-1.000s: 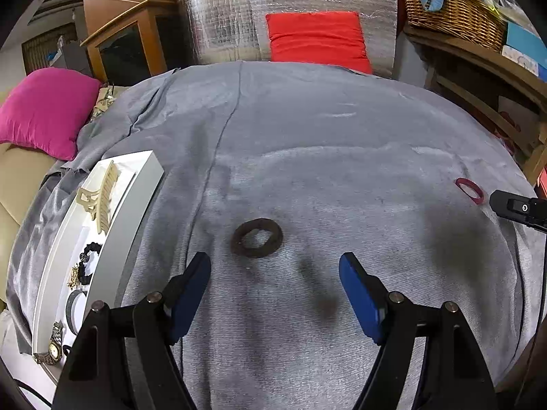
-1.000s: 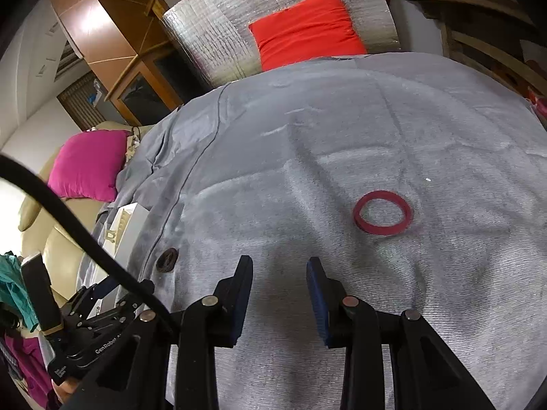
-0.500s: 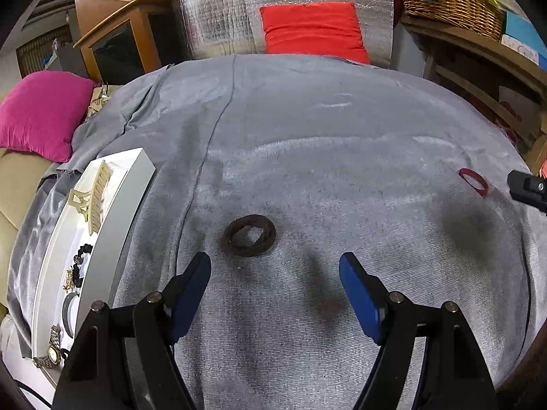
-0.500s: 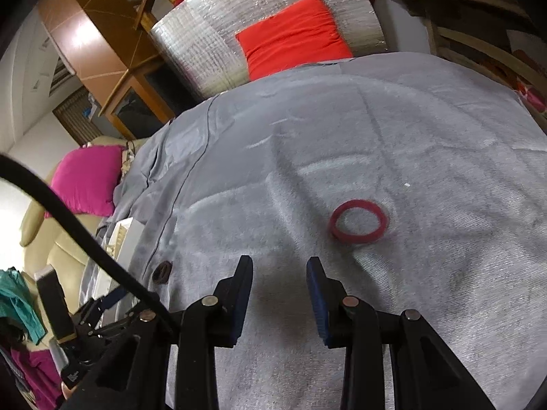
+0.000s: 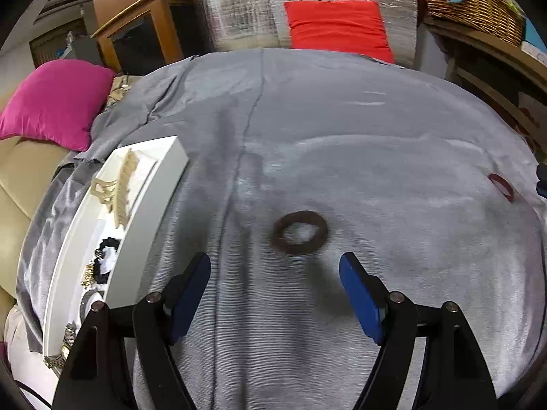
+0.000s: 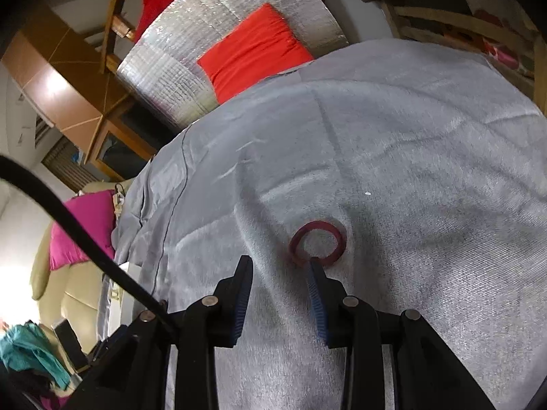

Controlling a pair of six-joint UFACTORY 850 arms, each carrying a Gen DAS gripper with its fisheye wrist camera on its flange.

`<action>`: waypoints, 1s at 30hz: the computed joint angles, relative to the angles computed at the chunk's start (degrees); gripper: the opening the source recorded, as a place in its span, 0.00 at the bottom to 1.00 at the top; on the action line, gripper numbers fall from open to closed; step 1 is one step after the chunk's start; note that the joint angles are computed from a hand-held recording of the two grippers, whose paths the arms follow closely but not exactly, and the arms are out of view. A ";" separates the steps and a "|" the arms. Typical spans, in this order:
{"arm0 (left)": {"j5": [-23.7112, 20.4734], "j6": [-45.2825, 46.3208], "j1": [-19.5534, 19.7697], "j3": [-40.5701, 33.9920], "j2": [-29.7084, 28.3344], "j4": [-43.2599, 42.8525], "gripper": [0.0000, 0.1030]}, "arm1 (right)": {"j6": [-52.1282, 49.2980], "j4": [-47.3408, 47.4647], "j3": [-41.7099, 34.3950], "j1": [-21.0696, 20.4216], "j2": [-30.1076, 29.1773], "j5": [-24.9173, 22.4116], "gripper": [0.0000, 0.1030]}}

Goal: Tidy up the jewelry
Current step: 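Move both tools back over the dark ring and red hair tie, then grasp the red hair tie with the right tool while the left tool grasps the dark ring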

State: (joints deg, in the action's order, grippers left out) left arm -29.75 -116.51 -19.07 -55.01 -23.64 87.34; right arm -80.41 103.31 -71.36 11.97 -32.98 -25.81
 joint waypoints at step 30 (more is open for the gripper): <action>11.69 -11.71 5.40 -0.24 -0.87 13.75 0.76 | 14.78 -8.28 -4.12 -0.81 -4.22 -4.47 0.34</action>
